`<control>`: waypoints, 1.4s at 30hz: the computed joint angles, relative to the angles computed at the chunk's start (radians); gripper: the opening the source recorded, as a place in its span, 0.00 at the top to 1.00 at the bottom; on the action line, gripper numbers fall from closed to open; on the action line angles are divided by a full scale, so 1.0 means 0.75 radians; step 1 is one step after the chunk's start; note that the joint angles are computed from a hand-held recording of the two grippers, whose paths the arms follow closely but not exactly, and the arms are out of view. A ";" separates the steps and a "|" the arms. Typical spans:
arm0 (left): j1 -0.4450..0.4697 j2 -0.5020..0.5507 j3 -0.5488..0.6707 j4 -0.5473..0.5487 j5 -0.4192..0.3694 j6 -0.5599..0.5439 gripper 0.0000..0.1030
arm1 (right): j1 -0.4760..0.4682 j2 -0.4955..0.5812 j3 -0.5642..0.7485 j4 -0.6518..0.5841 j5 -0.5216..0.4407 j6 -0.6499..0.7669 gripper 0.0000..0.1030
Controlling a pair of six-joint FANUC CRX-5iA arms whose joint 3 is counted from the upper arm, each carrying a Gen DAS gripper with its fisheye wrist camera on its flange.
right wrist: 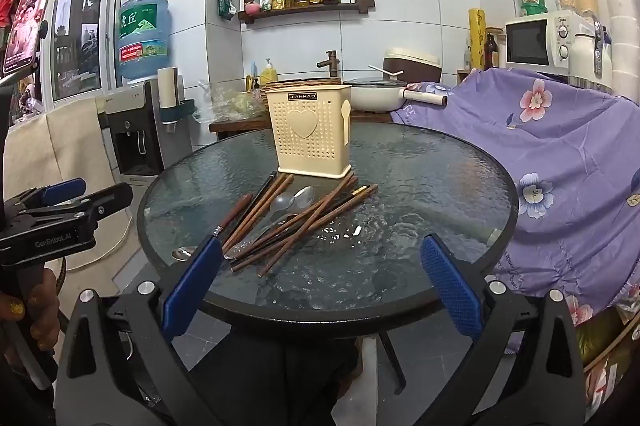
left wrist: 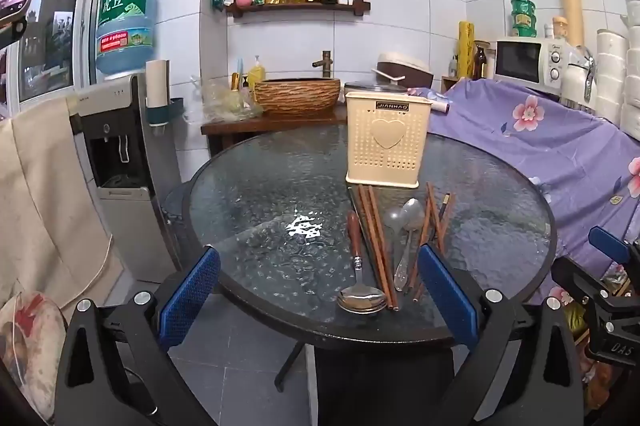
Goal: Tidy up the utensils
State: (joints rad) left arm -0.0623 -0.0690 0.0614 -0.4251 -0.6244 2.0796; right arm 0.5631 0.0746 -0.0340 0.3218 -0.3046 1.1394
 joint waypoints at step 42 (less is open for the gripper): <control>-0.004 0.023 0.031 -0.014 -0.055 -0.001 0.06 | 0.007 0.012 0.019 -0.001 -0.019 -0.010 0.05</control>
